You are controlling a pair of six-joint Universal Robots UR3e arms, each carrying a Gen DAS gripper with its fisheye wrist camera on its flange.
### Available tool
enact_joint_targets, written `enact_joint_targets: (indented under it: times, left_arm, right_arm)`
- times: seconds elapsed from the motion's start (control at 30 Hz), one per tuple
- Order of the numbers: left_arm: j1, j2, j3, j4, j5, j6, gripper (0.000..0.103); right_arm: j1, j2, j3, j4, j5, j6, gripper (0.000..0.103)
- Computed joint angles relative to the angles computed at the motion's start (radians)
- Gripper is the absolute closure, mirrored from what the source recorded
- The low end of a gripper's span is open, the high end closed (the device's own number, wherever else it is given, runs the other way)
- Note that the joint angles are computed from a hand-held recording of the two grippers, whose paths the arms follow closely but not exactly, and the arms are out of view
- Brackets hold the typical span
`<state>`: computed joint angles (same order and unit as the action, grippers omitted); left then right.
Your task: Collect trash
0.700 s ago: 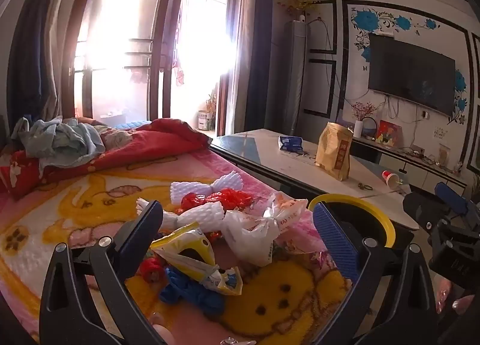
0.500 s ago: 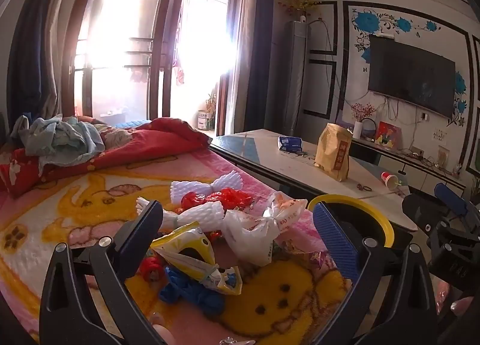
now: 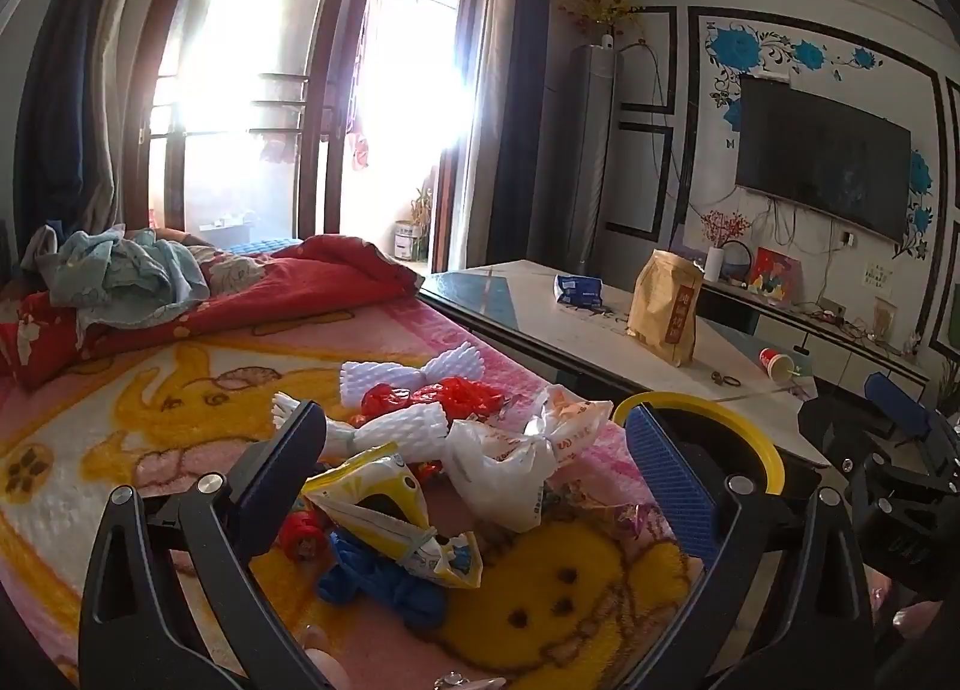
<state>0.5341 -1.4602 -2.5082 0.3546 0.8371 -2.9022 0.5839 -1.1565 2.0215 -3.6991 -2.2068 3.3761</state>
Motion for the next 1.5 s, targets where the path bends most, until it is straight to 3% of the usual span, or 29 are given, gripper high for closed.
enact_joint_targets:
  times: [0.73,0.77,1.07,1.5]
  left_arm:
    - [-0.016,-0.004,-0.005,0.014,0.015,-0.011,0.006]
    - [0.015,0.014,0.000,-0.021,-0.019,0.000,0.006]
    - [0.036,0.022,-0.028,-0.016,-0.037,0.019,0.006]
    - [0.005,-0.028,0.012,-0.045,-0.013,0.005,0.006]
  right_arm:
    - [0.012,0.006,0.010,-0.006,-0.019,0.010,0.011]
    - [0.012,0.005,0.012,-0.006,-0.018,0.010,0.011]
    - [-0.008,0.013,0.025,-0.013,0.002,0.017,0.011]
    - [-0.017,-0.010,0.016,0.057,0.036,0.028,0.011]
